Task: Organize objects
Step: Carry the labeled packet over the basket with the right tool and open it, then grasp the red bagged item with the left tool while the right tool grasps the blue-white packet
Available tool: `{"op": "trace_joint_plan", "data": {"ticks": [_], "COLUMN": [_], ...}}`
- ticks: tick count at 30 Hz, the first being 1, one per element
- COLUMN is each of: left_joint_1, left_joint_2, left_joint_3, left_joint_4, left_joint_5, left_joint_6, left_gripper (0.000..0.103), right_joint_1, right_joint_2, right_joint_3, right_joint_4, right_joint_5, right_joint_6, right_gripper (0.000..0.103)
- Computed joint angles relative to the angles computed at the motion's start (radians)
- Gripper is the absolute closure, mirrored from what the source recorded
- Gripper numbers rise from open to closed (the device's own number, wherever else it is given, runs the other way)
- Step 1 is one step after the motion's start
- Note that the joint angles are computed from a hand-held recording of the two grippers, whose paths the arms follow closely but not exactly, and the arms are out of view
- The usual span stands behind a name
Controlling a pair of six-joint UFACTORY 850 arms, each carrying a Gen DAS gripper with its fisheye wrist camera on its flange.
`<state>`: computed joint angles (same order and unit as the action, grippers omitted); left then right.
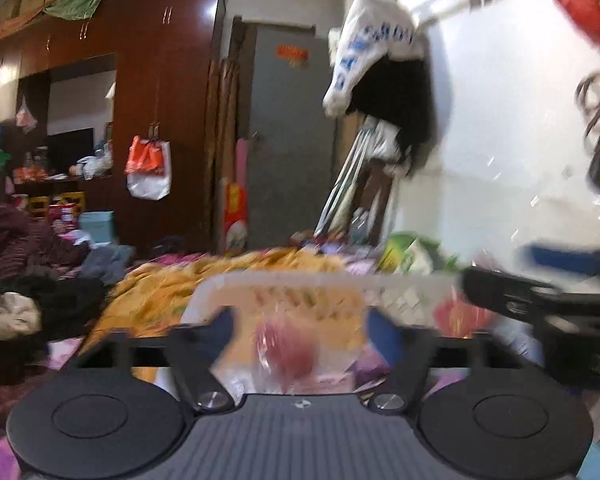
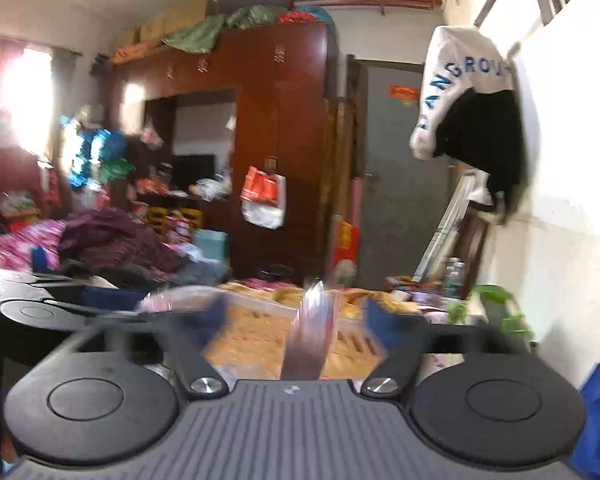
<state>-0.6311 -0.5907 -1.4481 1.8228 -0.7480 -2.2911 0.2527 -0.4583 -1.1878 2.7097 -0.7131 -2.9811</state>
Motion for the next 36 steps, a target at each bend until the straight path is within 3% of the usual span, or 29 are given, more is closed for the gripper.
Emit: {"op": "trace_joint_plan", "data": {"ticks": [3,7,9,12,16,21,26,27,29,36], "left_joint_1": [-0.018,-0.030,-0.048,-0.064,-0.025,0.011,-0.001,-0.004,-0.008,-0.010], "left_joint_2": [0.025,0.140,0.174,0.178,0.157,0.128,0.131,0.126,0.123,0.106], "left_joint_3": [0.052,0.229,0.304,0.355,0.370,0.347,0.370,0.365,0.362,0.336], "left_joint_4": [0.045,0.174,0.177,0.072,0.044,0.033,0.061,0.059,0.055,0.040], "left_joint_5": [-0.079,-0.047,-0.064,-0.068,0.053,0.131,0.110,0.106,0.106,0.108], "left_joint_6": [-0.048,-0.208,-0.219,-0.142,-0.158,-0.144,-0.184,-0.182,-0.177,-0.167], "left_gripper": [0.021,0.015,0.008,0.006,0.006,0.007,0.007,0.007,0.007,0.007], "right_joint_1": [-0.022,-0.078,-0.084,-0.074,-0.058,-0.032,-0.014,-0.012,-0.012,-0.030], "right_joint_2": [0.051,0.090,0.085,0.048,-0.035,-0.071,-0.095,-0.097,-0.096,-0.063], "right_joint_3": [0.098,0.206,0.223,0.183,0.060,0.007,-0.029,-0.032,-0.028,0.031], "right_joint_4": [-0.011,-0.116,-0.126,-0.168,-0.398,-0.489,-0.531,-0.535,-0.510,-0.392], "right_joint_5": [-0.097,-0.185,-0.122,0.064,0.246,0.267,0.300,0.310,0.320,0.275], "right_joint_6": [-0.007,0.111,0.113,0.187,0.476,0.600,0.685,0.690,0.671,0.486], "right_gripper": [0.000,0.000,0.000,0.000,0.000,0.000,0.006,0.011,0.021,0.026]}}
